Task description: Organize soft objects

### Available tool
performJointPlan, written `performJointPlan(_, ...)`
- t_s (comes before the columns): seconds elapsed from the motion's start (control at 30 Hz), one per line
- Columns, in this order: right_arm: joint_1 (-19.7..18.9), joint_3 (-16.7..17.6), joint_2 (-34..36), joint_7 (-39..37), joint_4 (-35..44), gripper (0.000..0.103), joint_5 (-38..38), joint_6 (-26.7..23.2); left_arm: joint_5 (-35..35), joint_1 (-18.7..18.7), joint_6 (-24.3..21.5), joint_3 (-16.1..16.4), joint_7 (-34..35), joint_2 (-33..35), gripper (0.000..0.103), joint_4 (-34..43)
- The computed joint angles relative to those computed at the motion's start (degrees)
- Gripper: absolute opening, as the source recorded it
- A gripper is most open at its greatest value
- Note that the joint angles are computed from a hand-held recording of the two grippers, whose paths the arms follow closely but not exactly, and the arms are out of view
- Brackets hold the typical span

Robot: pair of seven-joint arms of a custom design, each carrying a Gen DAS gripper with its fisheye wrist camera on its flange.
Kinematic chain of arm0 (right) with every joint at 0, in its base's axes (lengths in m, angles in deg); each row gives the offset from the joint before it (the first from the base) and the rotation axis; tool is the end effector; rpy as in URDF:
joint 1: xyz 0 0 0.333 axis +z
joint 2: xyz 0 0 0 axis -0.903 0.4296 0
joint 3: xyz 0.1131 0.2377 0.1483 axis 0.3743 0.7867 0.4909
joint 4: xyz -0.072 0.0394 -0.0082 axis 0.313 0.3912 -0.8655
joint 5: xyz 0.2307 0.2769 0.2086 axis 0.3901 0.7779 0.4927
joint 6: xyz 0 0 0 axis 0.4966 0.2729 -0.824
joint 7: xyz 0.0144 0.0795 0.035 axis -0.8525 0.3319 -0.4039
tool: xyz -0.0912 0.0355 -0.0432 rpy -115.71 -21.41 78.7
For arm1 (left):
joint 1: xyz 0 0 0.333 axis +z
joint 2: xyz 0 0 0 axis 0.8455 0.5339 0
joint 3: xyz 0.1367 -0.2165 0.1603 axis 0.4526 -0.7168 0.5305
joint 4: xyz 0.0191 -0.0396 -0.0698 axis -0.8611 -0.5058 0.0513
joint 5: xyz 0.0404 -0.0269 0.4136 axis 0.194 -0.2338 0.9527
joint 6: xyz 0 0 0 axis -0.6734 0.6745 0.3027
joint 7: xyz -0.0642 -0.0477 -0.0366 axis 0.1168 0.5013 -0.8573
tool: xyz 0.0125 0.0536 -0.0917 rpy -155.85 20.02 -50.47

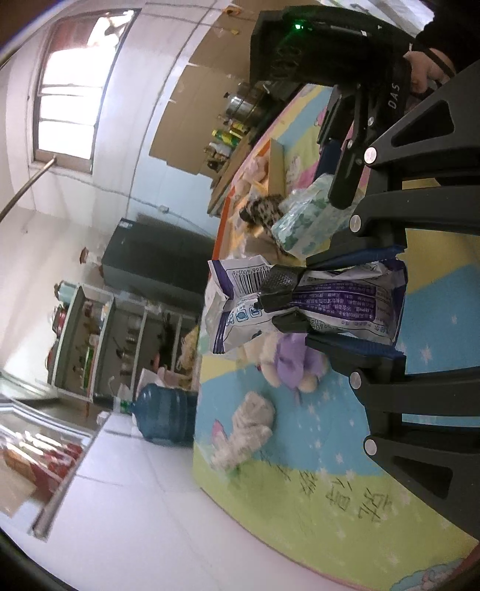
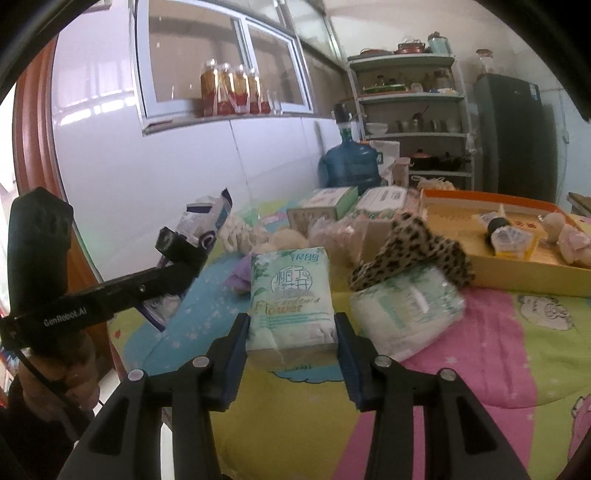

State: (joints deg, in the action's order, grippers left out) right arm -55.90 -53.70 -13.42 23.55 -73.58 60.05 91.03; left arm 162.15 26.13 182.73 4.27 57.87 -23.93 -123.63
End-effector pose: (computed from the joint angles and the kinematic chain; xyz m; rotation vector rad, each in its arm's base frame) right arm 0.7219 0.3512 0.3570 -1.8880 0.8365 -0.2256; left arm 0.6269 -0.4255 0.3656 -1.7577 1.4345 -1.1913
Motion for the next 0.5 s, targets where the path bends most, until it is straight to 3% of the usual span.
performJointPlan(0.13, -2.9, 2.8, -1.4, -3.2, -2.4, 0.045, 3.2, 2.0, -3.2, -0.3, 0.0, -0.6, 5.0, 2.5, 0.035, 4.1)
performJointPlan(0.5, -8.7, 7.3, -3.6, -12.4, -5.5, 0.045, 13.1, 7.6, -14.4, -3.7, 2.3, 2.0, 19.1, 11.9, 0.035, 19.4)
